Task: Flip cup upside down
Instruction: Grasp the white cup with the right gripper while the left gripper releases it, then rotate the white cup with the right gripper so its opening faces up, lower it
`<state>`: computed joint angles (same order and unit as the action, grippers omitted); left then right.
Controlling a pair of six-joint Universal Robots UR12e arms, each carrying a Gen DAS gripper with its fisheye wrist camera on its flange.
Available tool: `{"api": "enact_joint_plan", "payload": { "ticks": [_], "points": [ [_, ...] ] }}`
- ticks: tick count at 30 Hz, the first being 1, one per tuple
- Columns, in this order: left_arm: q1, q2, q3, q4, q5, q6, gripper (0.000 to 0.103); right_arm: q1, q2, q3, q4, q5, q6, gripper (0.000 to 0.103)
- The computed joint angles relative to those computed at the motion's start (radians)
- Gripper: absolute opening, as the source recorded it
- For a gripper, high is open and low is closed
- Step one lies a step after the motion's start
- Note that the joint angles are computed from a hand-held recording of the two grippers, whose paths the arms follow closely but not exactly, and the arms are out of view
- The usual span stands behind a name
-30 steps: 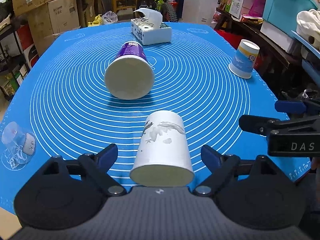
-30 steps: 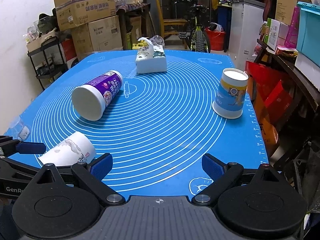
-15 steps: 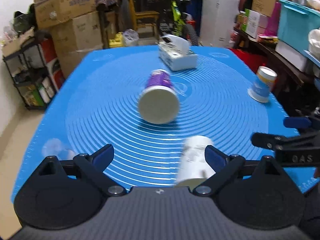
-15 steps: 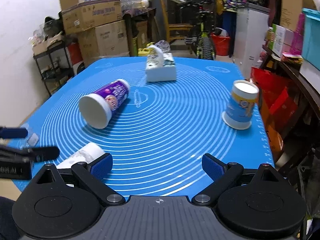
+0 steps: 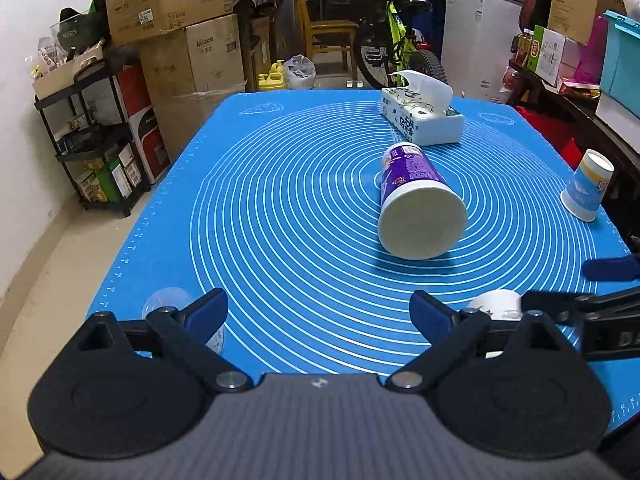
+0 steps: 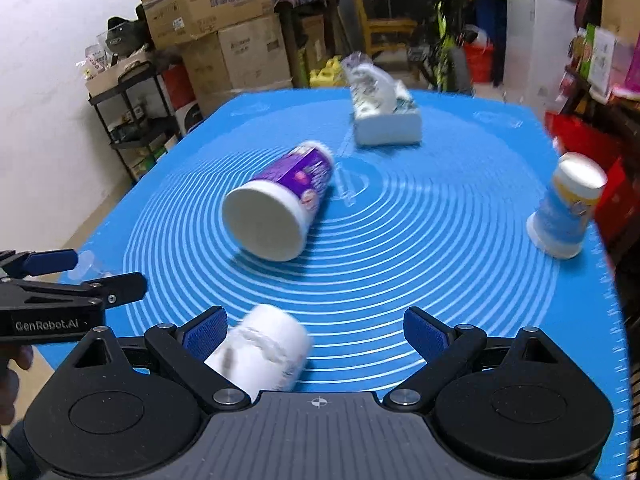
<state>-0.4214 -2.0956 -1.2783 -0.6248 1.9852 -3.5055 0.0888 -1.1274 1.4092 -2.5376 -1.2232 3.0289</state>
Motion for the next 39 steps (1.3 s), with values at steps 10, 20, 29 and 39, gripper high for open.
{"api": "enact_joint_plan", "payload": {
  "ticks": [10,20,29,39],
  "points": [
    [0.007,-0.003,0.000,-0.010,-0.016,-0.013,0.096,0.014,0.051,-0.087,0.191,0.021,0.063,0.090],
    [0.004,-0.001,-0.002,-0.011,-0.007,-0.022,0.096,-0.020,0.091,-0.134,0.328,0.211,0.119,0.071],
    [0.007,0.007,-0.014,0.005,-0.016,-0.024,0.096,-0.022,0.073,-0.104,0.272,0.214,0.098,0.067],
    [-0.004,-0.001,-0.004,0.023,-0.032,-0.021,0.096,0.002,0.036,0.038,-0.242,-0.056,0.011,0.067]
  ]
}}
